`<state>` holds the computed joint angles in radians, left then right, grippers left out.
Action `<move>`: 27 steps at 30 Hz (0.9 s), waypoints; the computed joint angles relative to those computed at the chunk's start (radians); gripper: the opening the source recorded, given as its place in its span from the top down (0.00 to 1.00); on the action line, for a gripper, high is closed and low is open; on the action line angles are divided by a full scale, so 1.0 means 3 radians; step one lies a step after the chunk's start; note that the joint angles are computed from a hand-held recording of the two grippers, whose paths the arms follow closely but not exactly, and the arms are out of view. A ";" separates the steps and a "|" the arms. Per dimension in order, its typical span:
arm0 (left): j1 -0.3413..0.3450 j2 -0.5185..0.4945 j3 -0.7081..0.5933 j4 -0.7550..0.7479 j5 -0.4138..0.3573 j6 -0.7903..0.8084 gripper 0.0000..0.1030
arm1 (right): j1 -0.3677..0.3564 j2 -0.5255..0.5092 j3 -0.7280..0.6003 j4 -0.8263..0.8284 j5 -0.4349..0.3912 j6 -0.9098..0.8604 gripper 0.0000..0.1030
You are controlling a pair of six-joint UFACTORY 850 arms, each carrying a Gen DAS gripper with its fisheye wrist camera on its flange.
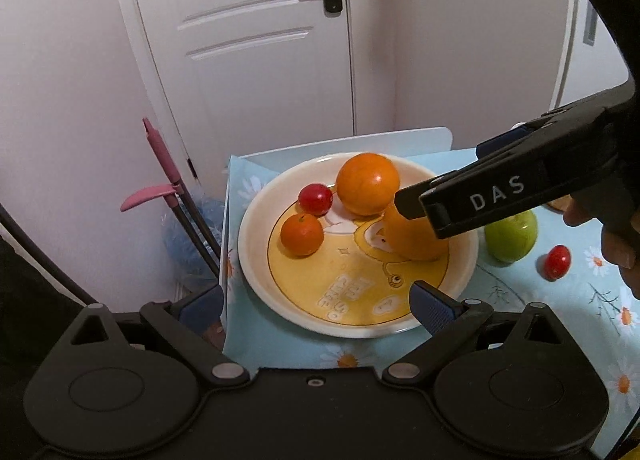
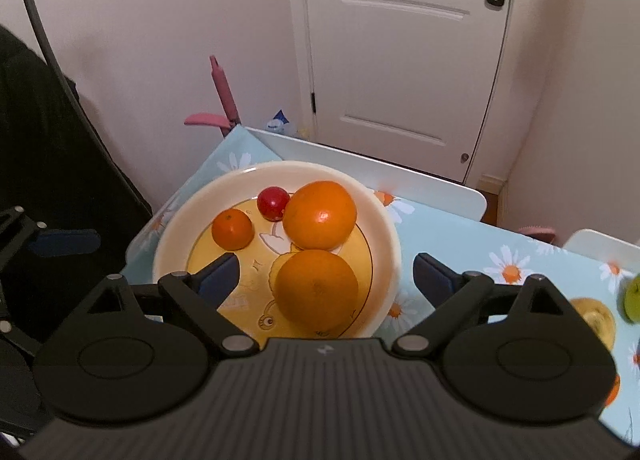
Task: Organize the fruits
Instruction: 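Move both tools away from the bowl toward the apples and kiwi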
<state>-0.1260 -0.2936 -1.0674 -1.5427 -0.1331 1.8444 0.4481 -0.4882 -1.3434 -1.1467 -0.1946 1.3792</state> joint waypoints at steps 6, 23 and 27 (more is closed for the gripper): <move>-0.0035 0.0120 0.0055 -0.0223 -0.0003 0.0230 0.02 | 0.0019 0.0259 0.0246 -0.0236 -0.0067 0.0427 0.00; -0.0380 0.0456 0.0158 -0.0917 -0.0150 0.0761 0.02 | -0.0305 0.1336 0.1226 -0.0932 -0.0362 0.1226 0.00; -0.0604 0.0507 0.0161 -0.1574 0.0037 0.1220 0.02 | -0.0542 0.1575 0.1439 -0.0840 -0.0208 0.1019 0.00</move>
<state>-0.3071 -0.1417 -1.0191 -2.0149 -0.1218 2.2105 0.2856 -0.0156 -0.9116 -1.3986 -0.2568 1.6850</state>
